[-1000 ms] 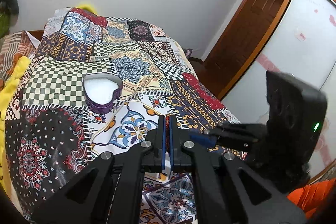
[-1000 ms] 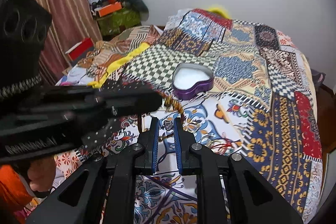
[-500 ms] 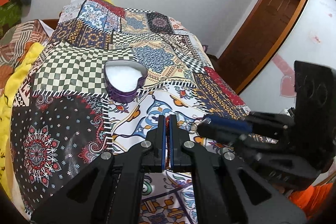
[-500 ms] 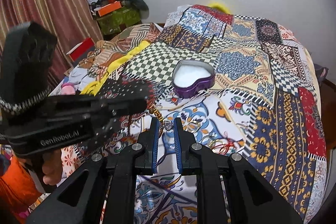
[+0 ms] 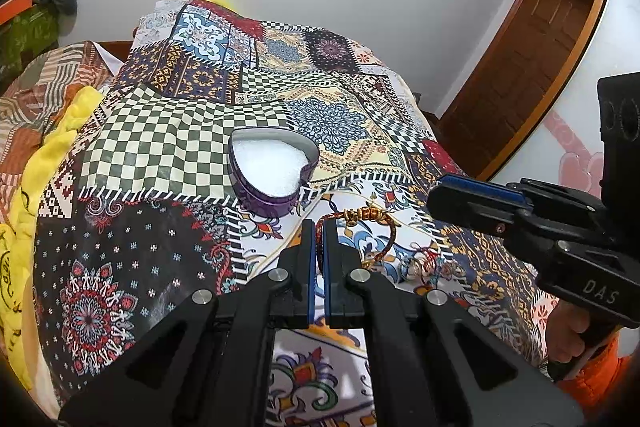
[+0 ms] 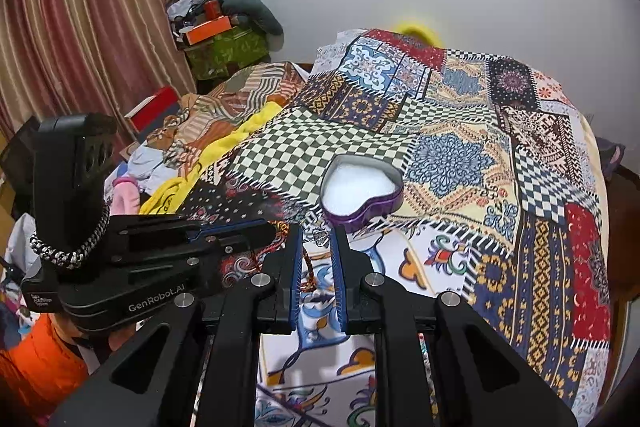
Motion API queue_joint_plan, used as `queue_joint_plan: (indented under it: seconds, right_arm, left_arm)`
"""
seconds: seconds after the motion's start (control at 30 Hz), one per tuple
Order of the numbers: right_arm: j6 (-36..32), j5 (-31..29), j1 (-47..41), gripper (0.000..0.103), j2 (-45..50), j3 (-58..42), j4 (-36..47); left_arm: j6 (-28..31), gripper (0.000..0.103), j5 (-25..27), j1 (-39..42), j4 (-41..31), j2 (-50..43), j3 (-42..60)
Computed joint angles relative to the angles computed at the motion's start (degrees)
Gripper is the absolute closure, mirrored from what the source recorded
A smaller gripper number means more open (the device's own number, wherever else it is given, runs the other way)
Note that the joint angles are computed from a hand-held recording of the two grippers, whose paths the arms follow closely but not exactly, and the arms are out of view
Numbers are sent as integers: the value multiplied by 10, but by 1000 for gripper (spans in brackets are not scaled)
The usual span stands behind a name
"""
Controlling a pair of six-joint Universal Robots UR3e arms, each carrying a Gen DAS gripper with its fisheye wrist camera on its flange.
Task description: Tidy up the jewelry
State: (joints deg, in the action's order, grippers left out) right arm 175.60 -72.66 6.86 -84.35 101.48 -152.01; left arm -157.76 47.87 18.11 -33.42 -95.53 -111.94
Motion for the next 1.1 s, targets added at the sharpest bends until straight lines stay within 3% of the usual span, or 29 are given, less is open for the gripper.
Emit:
queue_joint_plan:
  seconds: [0.03,0.27,0.7,0.8,0.87,0.93,1.1]
  right_arm:
    - [-1,-4,0,97,5,-7,1]
    - [-27,-20,-2,97,60,-81,37]
    - [-44,12,-29,95,93,-96,88]
    - [-42,15,-40,89,87,-88,88]
    - [-41,6,-46,75,78,-77,78]
    - [-40,-5,-53,67,61,-54,56]
    - [-45,-14,-78,66,24,-19,48]
  left_arm:
    - [-4,102,6,-2,3,-5,6]
    - [-9,102,-5,-7,-12,-48,66]
    - [1,102,-10,-3,-41,-65,130]
    - [-7,102,-6,-11,-39,-79,153]
    - [-15,102,0,-19,-33,-90,170]
    - [-27,102,8,-30,-28,-107,198]
    - [-59,102,38,-65,-8,-158,276]
